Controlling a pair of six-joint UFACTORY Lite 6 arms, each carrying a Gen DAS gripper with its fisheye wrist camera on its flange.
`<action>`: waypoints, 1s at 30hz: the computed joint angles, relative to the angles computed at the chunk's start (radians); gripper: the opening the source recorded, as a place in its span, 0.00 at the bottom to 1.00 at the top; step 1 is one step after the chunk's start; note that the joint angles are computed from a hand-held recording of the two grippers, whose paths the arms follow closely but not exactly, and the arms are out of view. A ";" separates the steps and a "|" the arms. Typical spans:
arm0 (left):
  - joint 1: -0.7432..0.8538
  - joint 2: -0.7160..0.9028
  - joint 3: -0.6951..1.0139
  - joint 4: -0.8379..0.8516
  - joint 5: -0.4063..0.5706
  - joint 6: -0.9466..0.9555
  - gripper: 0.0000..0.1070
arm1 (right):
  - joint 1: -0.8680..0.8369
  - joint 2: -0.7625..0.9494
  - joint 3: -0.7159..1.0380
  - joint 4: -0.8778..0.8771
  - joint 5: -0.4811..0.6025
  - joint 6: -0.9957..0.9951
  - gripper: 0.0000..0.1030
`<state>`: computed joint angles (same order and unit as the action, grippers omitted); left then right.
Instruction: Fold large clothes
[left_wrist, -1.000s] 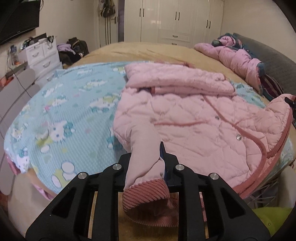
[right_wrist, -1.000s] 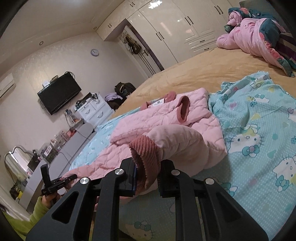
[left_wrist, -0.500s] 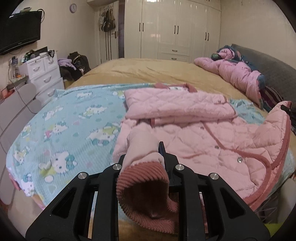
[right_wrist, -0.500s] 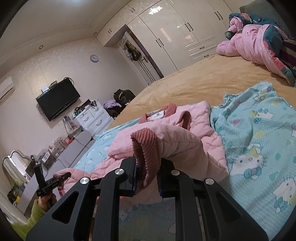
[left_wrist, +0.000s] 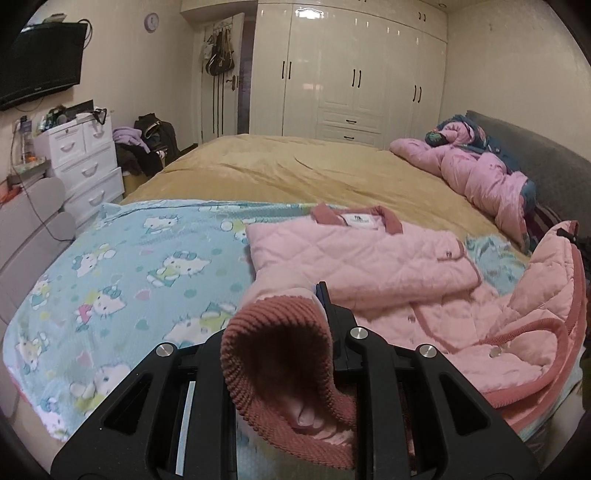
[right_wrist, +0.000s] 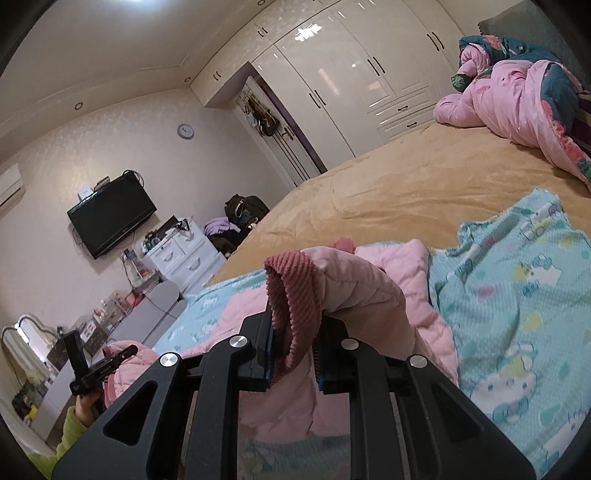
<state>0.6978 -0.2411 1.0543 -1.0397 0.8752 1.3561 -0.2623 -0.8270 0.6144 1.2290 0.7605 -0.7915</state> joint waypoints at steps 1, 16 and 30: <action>-0.019 0.031 0.038 0.003 -0.012 -0.020 0.13 | 0.012 0.034 0.022 0.013 -0.018 -0.013 0.14; -0.234 0.371 0.515 0.140 -0.138 -0.322 0.13 | 0.113 0.481 0.374 0.133 -0.219 -0.123 0.14; -0.409 0.644 0.781 0.330 -0.393 -0.595 0.13 | 0.135 0.897 0.732 0.077 -0.328 -0.042 0.14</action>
